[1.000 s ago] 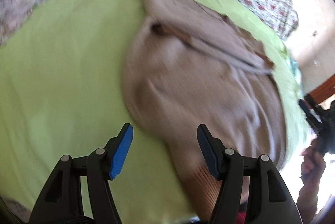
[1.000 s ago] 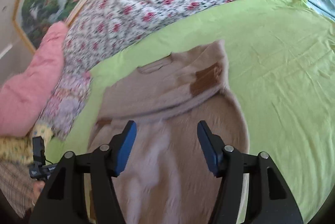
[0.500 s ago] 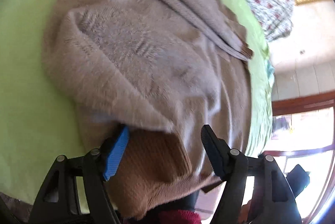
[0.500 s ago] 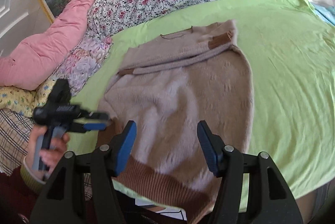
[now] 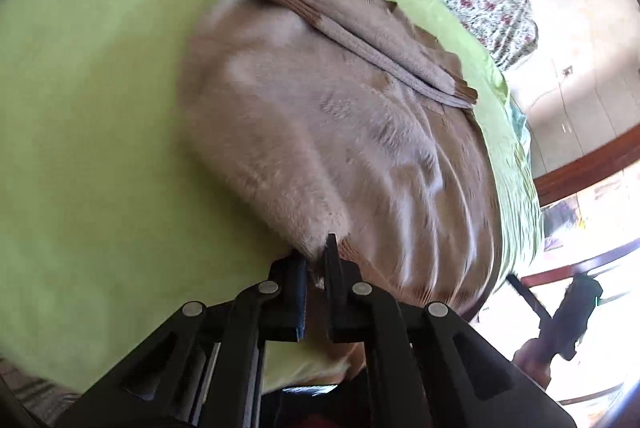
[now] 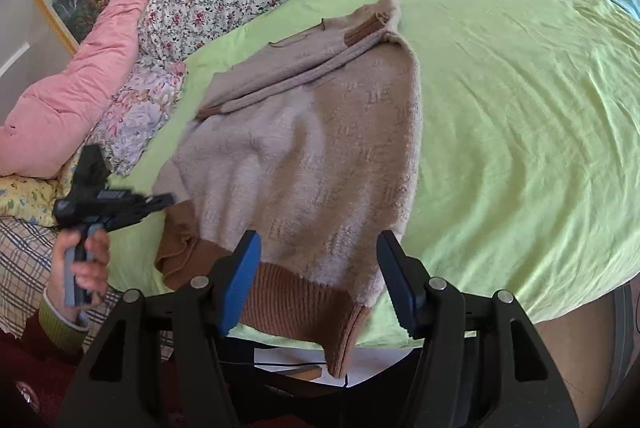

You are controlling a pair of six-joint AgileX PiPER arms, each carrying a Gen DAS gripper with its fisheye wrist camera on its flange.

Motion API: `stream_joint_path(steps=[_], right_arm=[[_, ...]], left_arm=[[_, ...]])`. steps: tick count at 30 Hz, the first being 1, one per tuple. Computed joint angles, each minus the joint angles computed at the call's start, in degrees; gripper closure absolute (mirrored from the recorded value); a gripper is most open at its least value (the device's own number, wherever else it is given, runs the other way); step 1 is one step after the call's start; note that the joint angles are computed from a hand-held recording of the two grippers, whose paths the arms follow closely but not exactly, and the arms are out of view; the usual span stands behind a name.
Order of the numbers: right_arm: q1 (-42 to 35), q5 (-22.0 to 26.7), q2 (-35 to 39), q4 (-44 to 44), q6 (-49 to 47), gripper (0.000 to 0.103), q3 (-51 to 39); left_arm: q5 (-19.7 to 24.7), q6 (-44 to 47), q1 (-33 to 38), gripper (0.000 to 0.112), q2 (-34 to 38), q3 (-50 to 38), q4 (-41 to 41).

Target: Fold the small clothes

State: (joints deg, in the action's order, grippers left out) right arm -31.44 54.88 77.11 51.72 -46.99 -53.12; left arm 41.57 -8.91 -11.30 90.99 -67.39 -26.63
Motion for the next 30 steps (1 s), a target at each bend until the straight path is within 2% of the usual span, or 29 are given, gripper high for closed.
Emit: stream_joint_path(steps=[2, 4, 5, 7, 10, 12, 13, 15, 17, 20, 22, 23, 24, 25, 26, 27, 28, 30], right_arm=[[-0.29, 0.11, 0.29, -0.75, -0.99, 0.042, 0.09], [-0.44, 0.14, 0.79, -1.77, -1.25, 0.042, 0.51], [-0.77, 0.54, 1.32, -1.88, -1.65, 0.042, 0.73], [-1.08, 1.64, 2.97, -2.73, -1.57, 0.042, 0.83], [-0.57, 1.26, 3.93, -3.71, -1.69, 0.042, 1.9], [-0.64, 1.41, 3.97, -3.47, -2.29, 0.042, 2.47], [-0.79, 1.74, 4.0, -3.34, -2.67, 0.042, 2.63], [-0.94, 2.33, 4.08, -3.62, -3.07, 0.042, 2.78], [-1.12, 3.28, 4.55, -3.46, -4.1, 0.042, 3.08], [-1.1, 5.86, 6.56, -0.65, -7.3, 0.042, 3.62], [0.02, 5.18, 7.65, 1.94, -9.17, 0.042, 4.76], [0.91, 4.17, 8.5, 3.02, -9.65, 0.042, 5.35], [1.24, 3.53, 8.84, 3.89, -9.94, 0.043, 6.01], [1.12, 3.05, 8.99, 4.88, -10.41, 0.045, 6.79], [0.43, 2.76, 8.85, 5.18, -10.56, 0.056, 7.49], [-0.57, 3.11, 9.06, 4.49, -10.23, 0.086, 7.5], [-3.14, 5.76, 10.55, 5.12, -11.01, 0.096, 7.55], [-8.41, 10.51, 11.14, 7.32, -13.72, 0.097, 8.51]], left_arm=[[-0.69, 2.8, 2.43, 0.108, -5.98, 6.03, 1.44], [-1.78, 4.83, 4.99, 0.108, -9.4, 10.62, 3.27], [-2.56, 7.73, 6.83, 0.108, -10.31, 12.85, 1.45], [-3.11, 15.95, 10.46, 0.107, -9.98, 15.5, -6.14], [-4.99, 17.14, 9.87, 0.102, -8.98, 17.29, -6.05], [-4.69, 20.04, 9.9, 0.084, -8.03, 18.06, -9.33], [-4.45, 22.08, 10.54, 0.079, -9.26, 19.55, -10.96], [-4.04, 24.58, 10.33, 0.056, -9.63, 20.2, -14.02], [-5.27, 21.51, 7.89, 0.051, -9.49, 19.95, -13.16], [-8.53, 16.25, 3.71, 0.051, -7.97, 18.95, -9.28], [-9.94, 12.56, 1.33, 0.051, -7.09, 17.92, -6.17], [-10.32, 11.31, 0.54, 0.057, -6.79, 17.51, -4.74], [-10.48, 10.33, 0.04, 0.075, -6.59, 17.22, -3.37], [-10.45, 9.62, -0.36, 0.088, -6.06, 16.75, -1.9], [-9.92, 11.09, -0.17, 0.106, -5.53, 16.42, -2.72], [-9.16, 14.58, 0.81, 0.106, -5.28, 16.52, -5.83], [-9.57, 15.78, 0.89, 0.107, -5.68, 17.04, -6.75], [-10.09, 16.52, 0.21, 0.108, -7.29, 18.11, -6.35]])
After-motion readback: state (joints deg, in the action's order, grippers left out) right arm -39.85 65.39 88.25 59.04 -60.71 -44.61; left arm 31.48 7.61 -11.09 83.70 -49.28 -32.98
